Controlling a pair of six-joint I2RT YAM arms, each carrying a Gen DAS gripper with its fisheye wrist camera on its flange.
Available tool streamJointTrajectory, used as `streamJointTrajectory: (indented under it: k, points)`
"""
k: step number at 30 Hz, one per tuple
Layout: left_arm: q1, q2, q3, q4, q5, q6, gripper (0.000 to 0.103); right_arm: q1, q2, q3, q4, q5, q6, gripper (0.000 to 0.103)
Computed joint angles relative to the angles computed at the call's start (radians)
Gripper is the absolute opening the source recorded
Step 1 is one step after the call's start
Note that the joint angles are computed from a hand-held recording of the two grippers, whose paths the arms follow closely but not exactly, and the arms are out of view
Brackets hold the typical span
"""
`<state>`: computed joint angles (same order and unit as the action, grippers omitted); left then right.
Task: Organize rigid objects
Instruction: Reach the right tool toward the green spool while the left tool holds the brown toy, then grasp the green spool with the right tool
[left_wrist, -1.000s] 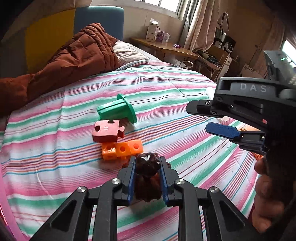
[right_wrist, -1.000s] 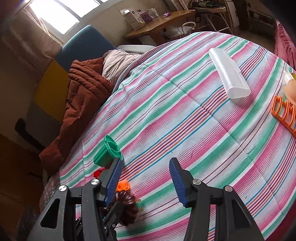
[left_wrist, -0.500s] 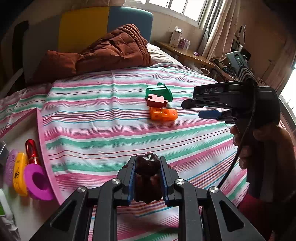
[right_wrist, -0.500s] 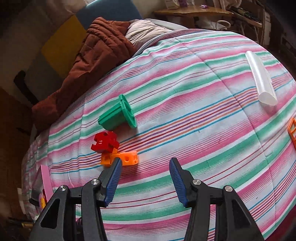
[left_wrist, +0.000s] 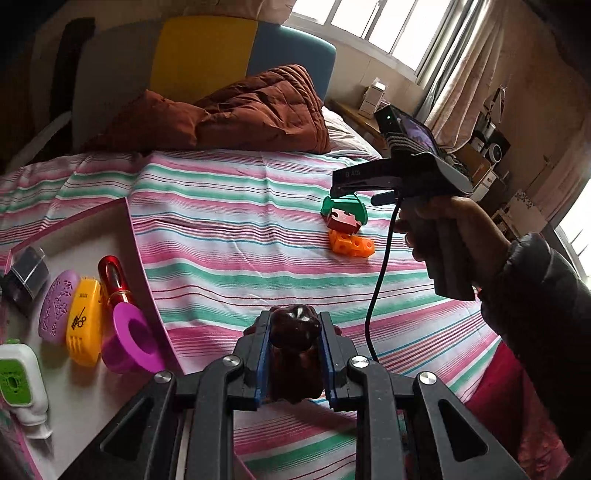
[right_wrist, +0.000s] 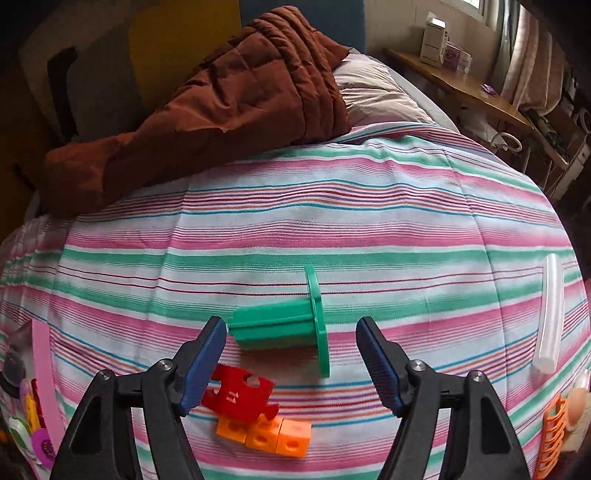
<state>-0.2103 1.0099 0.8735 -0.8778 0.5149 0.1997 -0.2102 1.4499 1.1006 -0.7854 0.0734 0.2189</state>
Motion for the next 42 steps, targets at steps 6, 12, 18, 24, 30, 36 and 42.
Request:
streamJointTrajectory:
  k: [6, 12, 18, 24, 30, 36, 42]
  points:
    - [0.043, 0.002, 0.007, -0.027, 0.021, 0.023, 0.023, -0.016, 0.079, 0.041, 0.026, -0.039, -0.016, 0.076]
    - [0.070, -0.001, 0.009, -0.049, 0.029, 0.036, 0.023, 0.012, 0.077, 0.050, 0.013, -0.039, -0.026, 0.077]
    - [0.081, -0.011, 0.009, -0.063, 0.026, 0.046, 0.023, 0.030, 0.112, 0.069, -0.015, 0.003, -0.064, 0.077]
    - [0.134, -0.027, 0.016, -0.096, 0.038, 0.083, 0.023, 0.036, 0.121, 0.061, -0.019, 0.031, -0.073, 0.062]
    - [0.282, -0.027, 0.041, -0.161, 0.086, 0.178, 0.023, 0.058, -0.046, 0.037, 0.002, -0.003, 0.002, 0.062]
    - [0.547, 0.007, 0.076, -0.257, 0.149, 0.355, 0.023, 0.205, -0.229, -0.020, -0.008, -0.082, 0.025, 0.062]
    - [0.837, 0.094, 0.114, -0.337, 0.182, 0.554, 0.023, 0.474, -0.284, -0.173, -0.014, -0.022, 0.119, 0.062]
